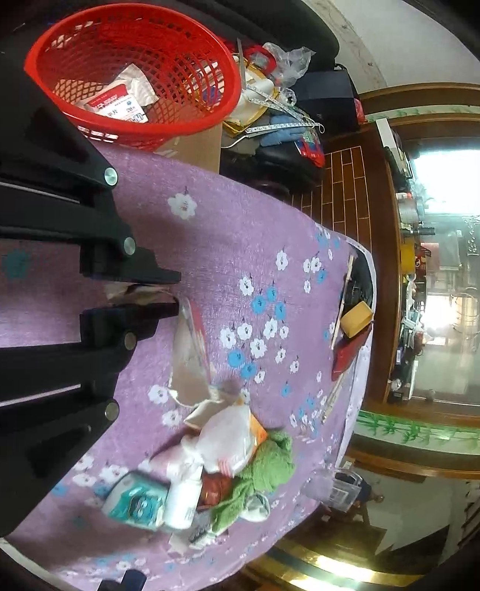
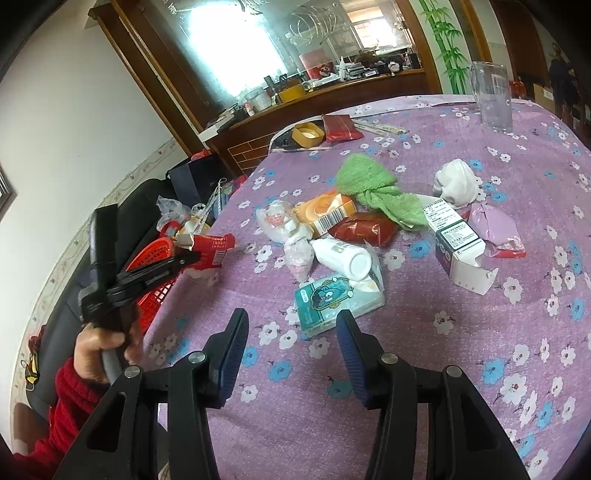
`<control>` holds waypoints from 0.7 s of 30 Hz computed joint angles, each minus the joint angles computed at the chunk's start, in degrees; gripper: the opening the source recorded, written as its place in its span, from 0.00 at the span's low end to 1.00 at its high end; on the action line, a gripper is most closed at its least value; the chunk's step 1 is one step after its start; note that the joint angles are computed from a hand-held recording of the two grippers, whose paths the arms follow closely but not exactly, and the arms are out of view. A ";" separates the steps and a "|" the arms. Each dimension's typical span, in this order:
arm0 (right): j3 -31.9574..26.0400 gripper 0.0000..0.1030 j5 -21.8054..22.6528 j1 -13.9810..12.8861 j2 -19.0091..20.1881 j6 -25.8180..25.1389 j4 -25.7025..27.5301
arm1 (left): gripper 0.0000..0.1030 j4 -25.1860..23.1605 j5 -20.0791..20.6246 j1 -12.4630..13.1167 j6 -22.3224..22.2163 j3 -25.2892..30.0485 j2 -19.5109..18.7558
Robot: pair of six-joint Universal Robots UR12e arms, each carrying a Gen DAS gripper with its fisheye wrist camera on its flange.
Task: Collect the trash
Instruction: 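Grasp the clear plastic bag with the right gripper while the left holds the wrapper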
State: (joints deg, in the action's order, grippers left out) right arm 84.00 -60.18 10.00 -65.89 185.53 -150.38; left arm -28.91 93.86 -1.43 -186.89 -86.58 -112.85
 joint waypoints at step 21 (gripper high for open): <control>-22.02 0.54 -11.97 5.81 12.99 -17.59 15.98 | 0.06 11.69 -4.70 -0.19 -7.08 -8.54 5.36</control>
